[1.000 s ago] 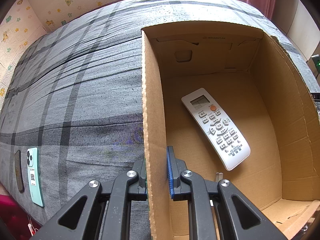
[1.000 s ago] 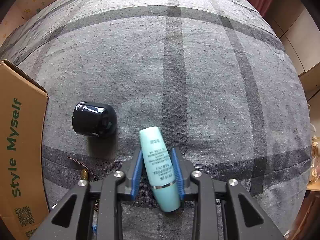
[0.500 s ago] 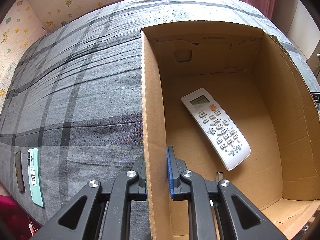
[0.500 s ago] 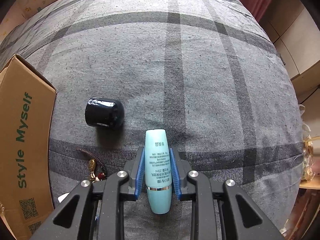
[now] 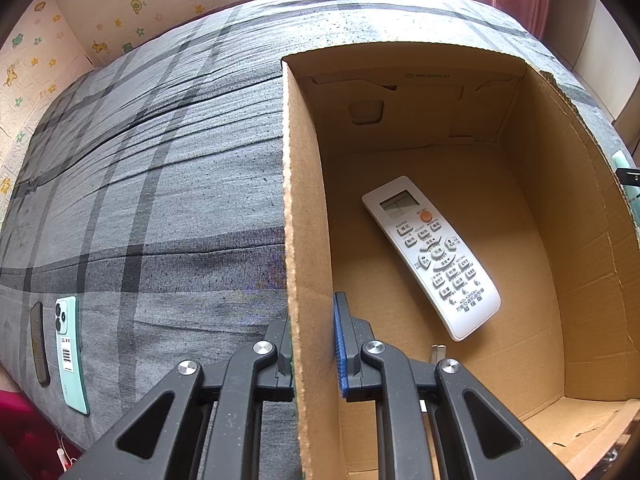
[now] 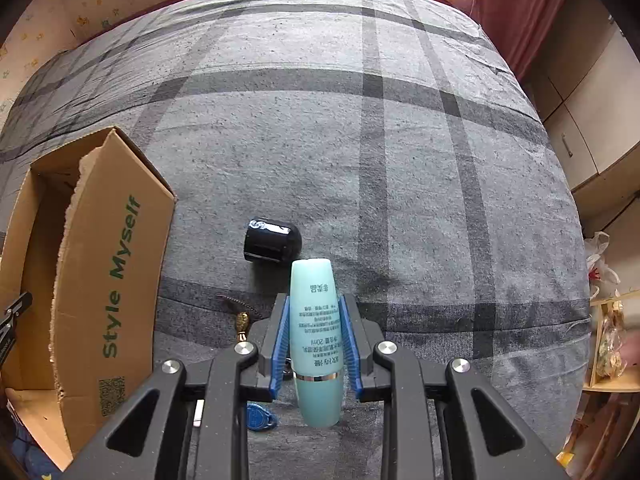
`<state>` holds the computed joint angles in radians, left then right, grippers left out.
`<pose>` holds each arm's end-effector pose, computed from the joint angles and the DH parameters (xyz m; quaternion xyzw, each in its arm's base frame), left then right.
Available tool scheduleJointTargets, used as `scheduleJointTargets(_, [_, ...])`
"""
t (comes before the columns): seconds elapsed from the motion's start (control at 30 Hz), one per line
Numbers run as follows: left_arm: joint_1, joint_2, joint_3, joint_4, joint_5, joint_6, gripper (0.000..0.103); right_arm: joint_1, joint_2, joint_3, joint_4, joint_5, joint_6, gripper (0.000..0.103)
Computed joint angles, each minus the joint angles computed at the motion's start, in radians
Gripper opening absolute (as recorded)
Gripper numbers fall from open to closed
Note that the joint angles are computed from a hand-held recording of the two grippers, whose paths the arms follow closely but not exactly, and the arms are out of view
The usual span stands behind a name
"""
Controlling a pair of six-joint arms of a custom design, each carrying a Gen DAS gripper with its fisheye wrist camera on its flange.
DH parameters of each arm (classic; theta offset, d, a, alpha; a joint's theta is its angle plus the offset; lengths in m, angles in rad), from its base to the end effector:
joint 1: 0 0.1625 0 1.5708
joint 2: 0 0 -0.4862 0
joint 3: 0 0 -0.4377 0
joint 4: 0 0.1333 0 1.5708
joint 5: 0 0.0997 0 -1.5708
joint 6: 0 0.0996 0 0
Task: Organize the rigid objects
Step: 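Carry the mint-green tube into the box with the right gripper and release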
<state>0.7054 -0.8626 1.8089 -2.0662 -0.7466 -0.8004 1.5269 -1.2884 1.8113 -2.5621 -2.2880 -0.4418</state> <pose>-0.3477 -0.5672 0.0724 0.1185 0.8897 -0.1511 0.4142 0.0398 -0.6399 0.3889 0.1002 -0.9090 0.1288 0.3836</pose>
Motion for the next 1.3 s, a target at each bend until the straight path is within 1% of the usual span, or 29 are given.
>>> scheduleJointTargets(0.53, [0.001, -0.005, 0.007, -0.012, -0.002, 0.007, 0.014, 0.119, -0.011, -0.006, 0.022, 0.027, -0.021, 0.026])
scheduleJointTargets(0.87, [0.002, -0.005, 0.007, -0.017, 0.0, 0.009, 0.014, 0.191, 0.008, -0.003, 0.044, 0.067, -0.022, 0.026])
scheduleJointTargets(1.3, [0.001, -0.005, 0.009, -0.019, 0.0, 0.009, 0.014, 0.247, 0.045, 0.035, 0.058, 0.122, -0.014, 0.026])
